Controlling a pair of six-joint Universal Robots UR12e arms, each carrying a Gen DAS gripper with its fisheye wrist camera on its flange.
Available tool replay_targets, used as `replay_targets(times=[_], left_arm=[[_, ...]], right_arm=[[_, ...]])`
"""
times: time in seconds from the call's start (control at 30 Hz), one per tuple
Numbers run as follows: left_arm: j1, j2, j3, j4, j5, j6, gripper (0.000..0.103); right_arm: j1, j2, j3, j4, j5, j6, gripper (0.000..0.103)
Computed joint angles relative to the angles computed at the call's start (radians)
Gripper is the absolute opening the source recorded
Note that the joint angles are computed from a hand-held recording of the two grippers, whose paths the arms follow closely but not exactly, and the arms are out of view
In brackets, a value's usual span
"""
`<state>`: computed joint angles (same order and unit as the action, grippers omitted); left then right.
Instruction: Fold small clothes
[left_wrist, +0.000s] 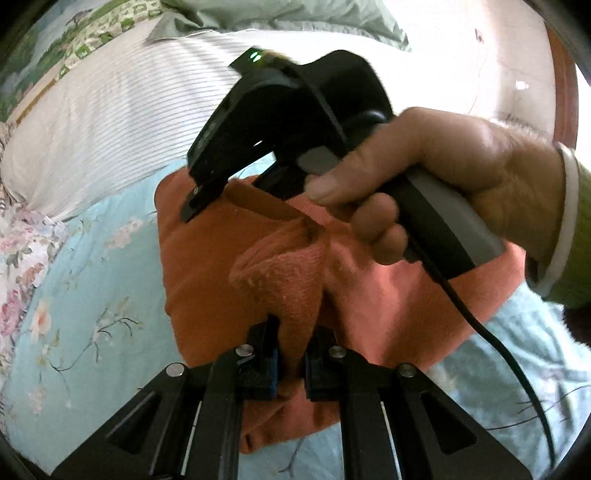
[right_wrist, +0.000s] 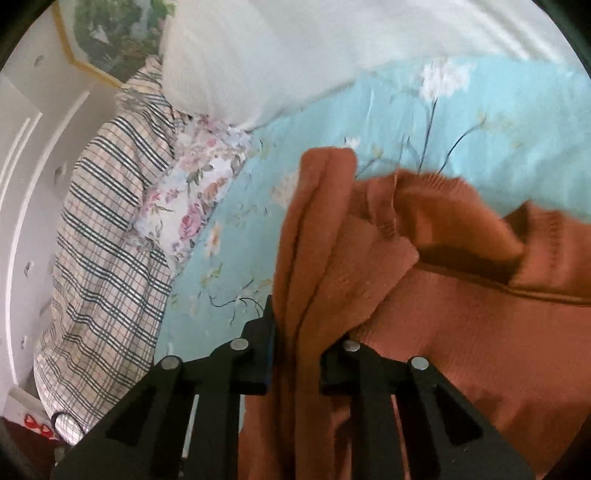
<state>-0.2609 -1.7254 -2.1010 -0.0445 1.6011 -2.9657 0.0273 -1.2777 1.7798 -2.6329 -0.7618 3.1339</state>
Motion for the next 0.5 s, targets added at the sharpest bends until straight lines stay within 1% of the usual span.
replay_targets(times=[0.1, 0.2, 0.33, 0.43, 0.5], left_arm=[[0.005, 0.021, 0.003, -0.012, -0.072, -0.025, 0.008], [0.002, 0.030, 0.014, -0.009, -0.146, -0.036, 0.008], [-0.021, 0.015, 0.051, -0.035, -0.243, -0.053, 0.008], [-0.048, -0.010, 0.075, -0.049, -0.271, -0.055, 0.008], [-0.066, -0.029, 0.090, -0.068, -0.287, -0.053, 0.008]], right_arm=[[-0.038, -0.049, 0.044, -0.039, 0.000, 0.005, 0.018], [-0.081, -0.092, 0.087, -0.065, -0.014, 0.004, 0.018], [-0.142, -0.129, 0.146, -0.093, -0.031, 0.027, 0.018], [-0.186, -0.142, 0.188, -0.097, -0.049, 0.051, 0.017], [-0.207, -0.145, 0.205, -0.091, -0.052, 0.054, 0.017]])
